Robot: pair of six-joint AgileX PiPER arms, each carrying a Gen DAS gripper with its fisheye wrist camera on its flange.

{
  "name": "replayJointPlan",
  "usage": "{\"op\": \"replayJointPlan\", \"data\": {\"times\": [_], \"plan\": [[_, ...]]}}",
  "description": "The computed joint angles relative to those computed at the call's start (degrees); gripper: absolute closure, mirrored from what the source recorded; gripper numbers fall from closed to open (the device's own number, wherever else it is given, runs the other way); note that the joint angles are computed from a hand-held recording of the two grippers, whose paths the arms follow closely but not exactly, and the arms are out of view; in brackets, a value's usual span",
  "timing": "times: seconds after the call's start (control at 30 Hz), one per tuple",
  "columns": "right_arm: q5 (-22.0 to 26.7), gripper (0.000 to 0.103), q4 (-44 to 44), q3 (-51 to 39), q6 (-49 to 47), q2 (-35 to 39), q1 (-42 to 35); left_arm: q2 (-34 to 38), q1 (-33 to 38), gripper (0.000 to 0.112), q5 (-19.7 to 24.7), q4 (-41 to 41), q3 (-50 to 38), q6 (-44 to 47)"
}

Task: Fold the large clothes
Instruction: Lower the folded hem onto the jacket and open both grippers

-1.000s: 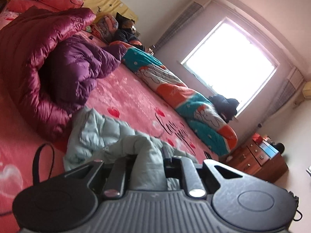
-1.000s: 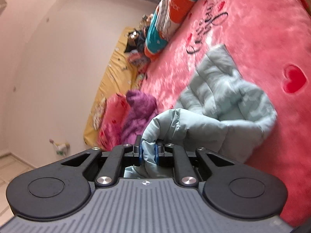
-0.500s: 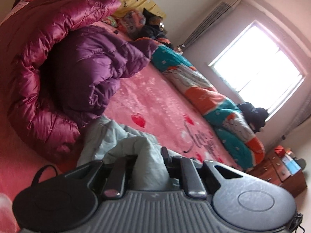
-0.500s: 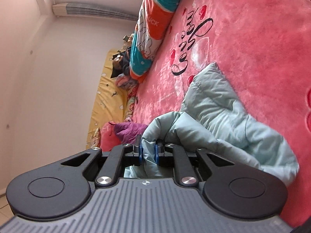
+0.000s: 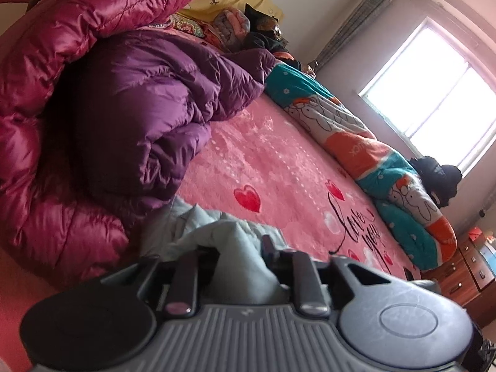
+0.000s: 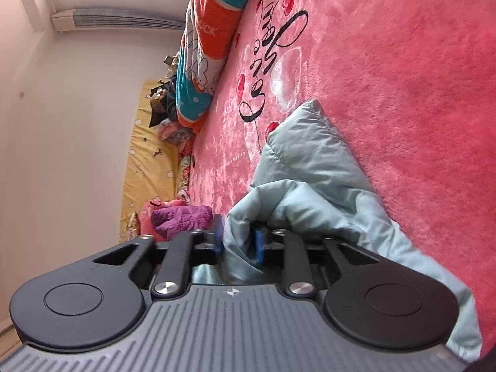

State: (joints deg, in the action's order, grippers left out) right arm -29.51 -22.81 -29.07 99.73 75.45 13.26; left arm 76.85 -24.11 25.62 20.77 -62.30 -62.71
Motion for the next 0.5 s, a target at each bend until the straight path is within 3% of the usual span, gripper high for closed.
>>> {"op": "replayJointPlan", "data": {"times": [0.03,0.1,0.27,0.33,0.4,0.5], "plan": [[-0.89,0.030,0.39,0.06,-0.22,0.33,-0.30,0.14,0.03,0.075,0.16,0.78,-0.38,-0.96],[-3.00,0.016,2.93,0.42,-2.51,0.71,-0.25,0.02,-0.50,0.065,0.25,4.17,-0.83,-4.08],[-4.28,0.002,4.47,-0.19,-7.27,-1.08,-1.00,-1.44,-4.68,0.042,4.20,21.37,-1.89,-17.86],[-5.53,0.002,5.74,0.13,-9.50,-1.95,-1.11,-2.01,-6.65,0.032,6.33,29.32,-2.30,-22.80],[-6.14,0.001,4.47,0.15,-9.86,-2.85,-1.71,-2.10,-7.17,0.032,7.32,30.70,-3.57,-21.70],[-0.40,0.000,4.62,-1.48,-14.19,-5.26,-1.14,-3.38,-8.50,0.031,8.69,32.17,-3.81,-21.99]]}}
